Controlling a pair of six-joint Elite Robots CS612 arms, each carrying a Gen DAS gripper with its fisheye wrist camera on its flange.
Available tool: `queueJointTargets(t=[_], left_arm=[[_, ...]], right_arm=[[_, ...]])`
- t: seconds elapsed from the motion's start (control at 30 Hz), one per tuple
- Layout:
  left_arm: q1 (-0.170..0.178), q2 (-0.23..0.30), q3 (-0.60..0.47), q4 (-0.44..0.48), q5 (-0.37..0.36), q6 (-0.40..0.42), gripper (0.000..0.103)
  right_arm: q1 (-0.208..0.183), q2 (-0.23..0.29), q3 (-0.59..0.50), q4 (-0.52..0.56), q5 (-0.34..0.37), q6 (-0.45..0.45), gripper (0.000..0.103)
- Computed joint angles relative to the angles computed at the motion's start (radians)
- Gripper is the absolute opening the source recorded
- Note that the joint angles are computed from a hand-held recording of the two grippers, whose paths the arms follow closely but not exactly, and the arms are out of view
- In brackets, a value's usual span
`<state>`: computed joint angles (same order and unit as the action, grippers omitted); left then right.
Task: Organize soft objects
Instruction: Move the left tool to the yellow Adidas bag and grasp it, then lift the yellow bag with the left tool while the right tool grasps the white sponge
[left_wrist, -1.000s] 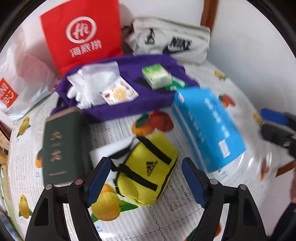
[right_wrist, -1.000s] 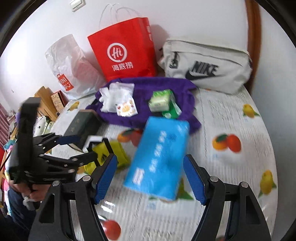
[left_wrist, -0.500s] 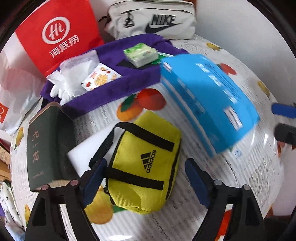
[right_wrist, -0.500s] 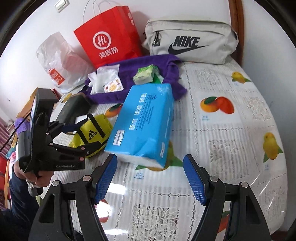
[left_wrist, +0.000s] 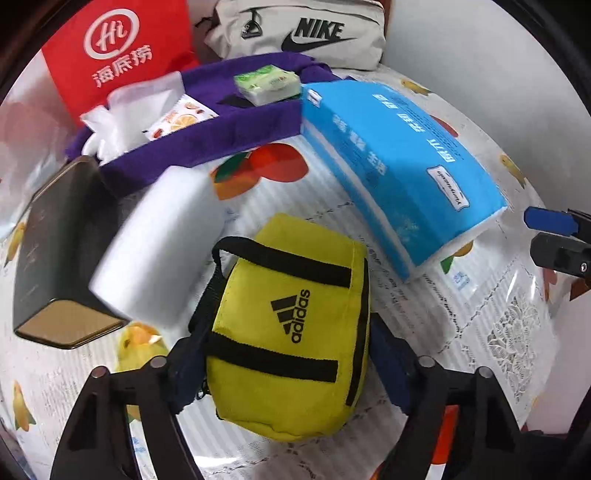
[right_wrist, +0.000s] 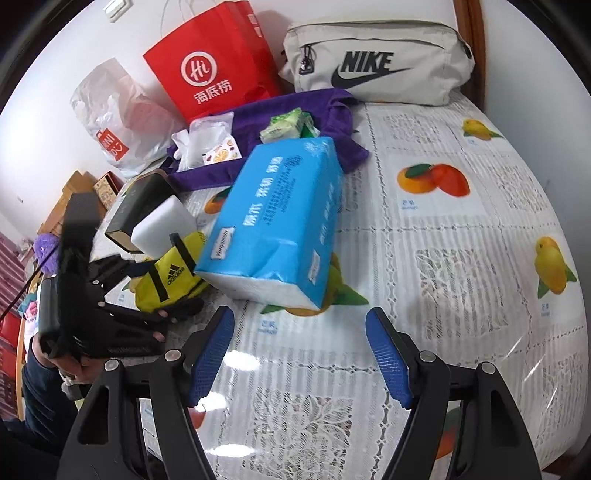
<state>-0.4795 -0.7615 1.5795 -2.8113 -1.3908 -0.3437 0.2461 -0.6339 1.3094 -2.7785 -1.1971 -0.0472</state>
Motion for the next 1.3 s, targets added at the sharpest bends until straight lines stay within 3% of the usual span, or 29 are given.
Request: queueJointTargets(t=[0.23, 0.6, 0.8, 0.83, 0.9, 1.0, 1.3], left_arm=[[-0.008, -0.012, 0.030, -0.033, 0.004, -0.016, 0.068], [-0.009, 0.007, 0.041, -0.124, 0.004, -0.012, 0.090], [-0.014, 0.013, 0.049, -0.167, 0.026, -0.029, 0.092], [-0.013, 0.013, 0.049, -0.169, 0.025, -0.031, 0.092], [-0.013, 0.010, 0.056, -0.181, 0.037, -0.032, 0.075], [-0.006, -0.004, 0.069, -0.180, 0.010, -0.038, 0.062], [0.009, -0.060, 0.159, -0.192, 0.010, -0.122, 0.055]], right_arm=[[0.001, 0.000, 0.009, 0.006, 0.002, -0.003, 0.073], [0.017, -0.007, 0.026, 0.031, -0.030, -0.042, 0.073], [0.023, -0.009, 0.028, 0.052, -0.053, -0.043, 0.073], [0.025, -0.010, 0.027, 0.056, -0.056, -0.042, 0.073], [0.028, -0.011, 0.026, 0.060, -0.063, -0.042, 0.073], [0.037, -0.014, 0.022, 0.061, -0.079, -0.051, 0.073], [0.061, -0.020, 0.010, 0.025, -0.065, -0.104, 0.073]])
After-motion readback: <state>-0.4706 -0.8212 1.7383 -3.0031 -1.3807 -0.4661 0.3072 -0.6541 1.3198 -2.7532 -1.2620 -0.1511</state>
